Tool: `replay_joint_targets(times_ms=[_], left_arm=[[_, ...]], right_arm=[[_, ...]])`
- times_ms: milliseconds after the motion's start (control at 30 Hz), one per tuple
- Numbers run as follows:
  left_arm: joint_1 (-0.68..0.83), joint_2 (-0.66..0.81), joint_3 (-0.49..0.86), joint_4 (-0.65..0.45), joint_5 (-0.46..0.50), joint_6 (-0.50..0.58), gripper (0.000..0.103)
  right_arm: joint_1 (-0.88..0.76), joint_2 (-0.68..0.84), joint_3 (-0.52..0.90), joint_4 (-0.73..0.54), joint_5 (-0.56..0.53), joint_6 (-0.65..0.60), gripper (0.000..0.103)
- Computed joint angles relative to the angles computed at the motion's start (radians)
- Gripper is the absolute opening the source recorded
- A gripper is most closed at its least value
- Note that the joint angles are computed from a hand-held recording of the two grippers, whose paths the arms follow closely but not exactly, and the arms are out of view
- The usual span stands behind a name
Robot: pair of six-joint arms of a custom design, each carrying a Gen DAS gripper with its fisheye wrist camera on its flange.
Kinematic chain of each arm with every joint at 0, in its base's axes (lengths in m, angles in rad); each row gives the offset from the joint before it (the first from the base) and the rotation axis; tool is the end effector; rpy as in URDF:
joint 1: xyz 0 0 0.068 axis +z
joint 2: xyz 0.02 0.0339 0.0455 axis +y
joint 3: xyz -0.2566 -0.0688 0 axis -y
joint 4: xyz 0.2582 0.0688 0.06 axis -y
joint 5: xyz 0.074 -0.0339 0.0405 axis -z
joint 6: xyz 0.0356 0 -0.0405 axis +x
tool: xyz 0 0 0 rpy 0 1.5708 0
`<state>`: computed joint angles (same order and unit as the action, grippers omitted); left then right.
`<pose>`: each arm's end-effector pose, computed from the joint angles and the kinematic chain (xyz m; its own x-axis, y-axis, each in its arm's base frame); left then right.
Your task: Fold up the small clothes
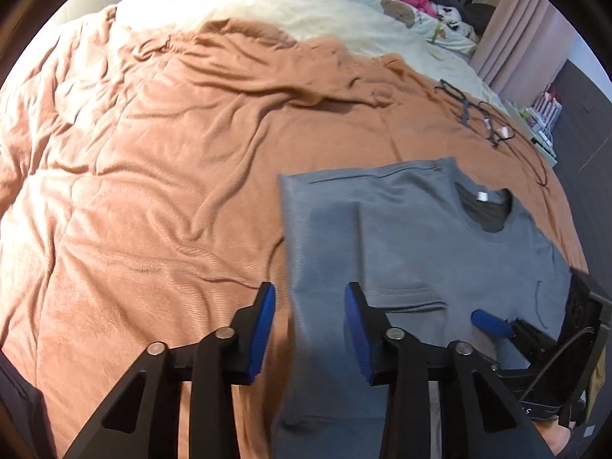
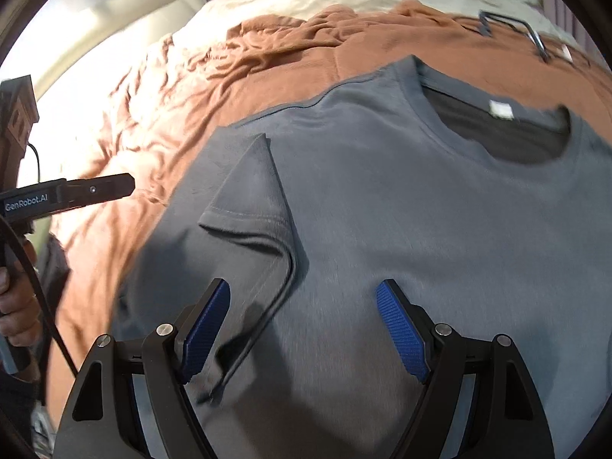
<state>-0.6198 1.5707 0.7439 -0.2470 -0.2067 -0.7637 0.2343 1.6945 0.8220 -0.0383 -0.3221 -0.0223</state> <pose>0.2410 -0.1630 0.1251 -0.8549 -0.2215 -0.4691 -0.1418 0.9696 -0.1994 0.3181 0.0875 0.1238 -0.7591 -0.2029 -0.6185 -0.4260 0.8733 0.2363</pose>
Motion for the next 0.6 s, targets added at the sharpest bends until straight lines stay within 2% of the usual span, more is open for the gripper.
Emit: replay_joint_targets(times_ms=[267,367,433,533,600], left_arm=[[0.078,0.081,-0.04,0.124,0.06,0.035,0.035],[0.087,0.103,-0.039,0.143,0.064,0.042,0.035],[0.093,0.111,-0.043,0.156,0.068,0.043,0.035],[0.097,0.116,-0.05,0.166,0.071,0.042,0.035],[0.1,0.119,-0.052,0.165,0.072,0.043,0.035]], right_arm=[[0.105,0.09,0.091,0.009,0.175,-0.002,0.074],[0.108,0.122,0.132,0.007,0.204,0.012,0.06],[0.085,0.134,0.157,-0.007,0.186,0.034,0.045],[0.035,0.142,0.166,-0.013,0.117,0.091,0.034],[0.017,0.145,0.164,-0.005,0.101,0.099,0.031]])
